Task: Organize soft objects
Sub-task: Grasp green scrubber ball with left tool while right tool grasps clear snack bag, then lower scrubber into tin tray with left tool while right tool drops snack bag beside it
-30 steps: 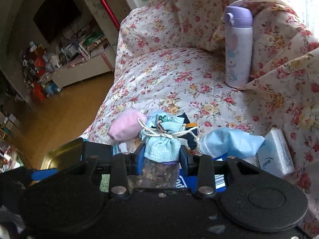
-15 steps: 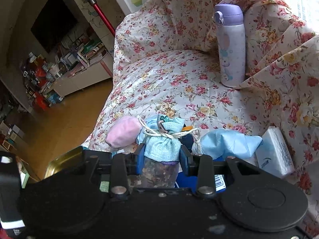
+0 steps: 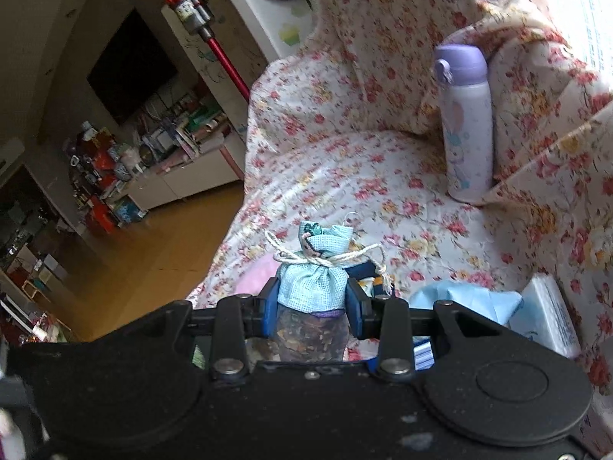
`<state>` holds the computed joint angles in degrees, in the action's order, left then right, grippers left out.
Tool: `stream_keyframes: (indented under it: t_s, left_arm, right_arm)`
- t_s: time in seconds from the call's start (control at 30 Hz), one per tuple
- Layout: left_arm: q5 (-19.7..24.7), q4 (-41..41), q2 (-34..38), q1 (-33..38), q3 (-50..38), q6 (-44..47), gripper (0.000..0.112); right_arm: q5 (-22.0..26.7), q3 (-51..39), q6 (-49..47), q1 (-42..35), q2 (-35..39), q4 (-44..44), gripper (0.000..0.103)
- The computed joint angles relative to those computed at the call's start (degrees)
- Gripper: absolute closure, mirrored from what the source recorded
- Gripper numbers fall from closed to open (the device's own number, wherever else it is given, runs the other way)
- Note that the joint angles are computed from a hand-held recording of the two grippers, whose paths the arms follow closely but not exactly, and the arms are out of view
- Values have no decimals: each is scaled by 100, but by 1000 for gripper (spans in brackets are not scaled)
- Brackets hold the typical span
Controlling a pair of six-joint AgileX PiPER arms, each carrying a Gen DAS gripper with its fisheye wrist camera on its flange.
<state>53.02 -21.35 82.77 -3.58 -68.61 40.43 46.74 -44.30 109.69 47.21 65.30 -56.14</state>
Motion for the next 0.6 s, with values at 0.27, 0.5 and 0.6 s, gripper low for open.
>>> stream_keyframes:
  t_s: [0.27, 0.5, 0.6]
  left_arm:
    - [-113, 371, 165, 714, -189, -142, 55]
    - [-65, 351, 319, 1423, -259, 100, 55]
    - [-56, 286, 483, 1682, -392, 216, 55]
  right_arm:
    - [-87, -24, 20, 135, 153, -250, 68]
    - [-297, -226, -453, 91, 380, -38, 68]
    - [-203, -328, -486, 124, 462, 25, 68]
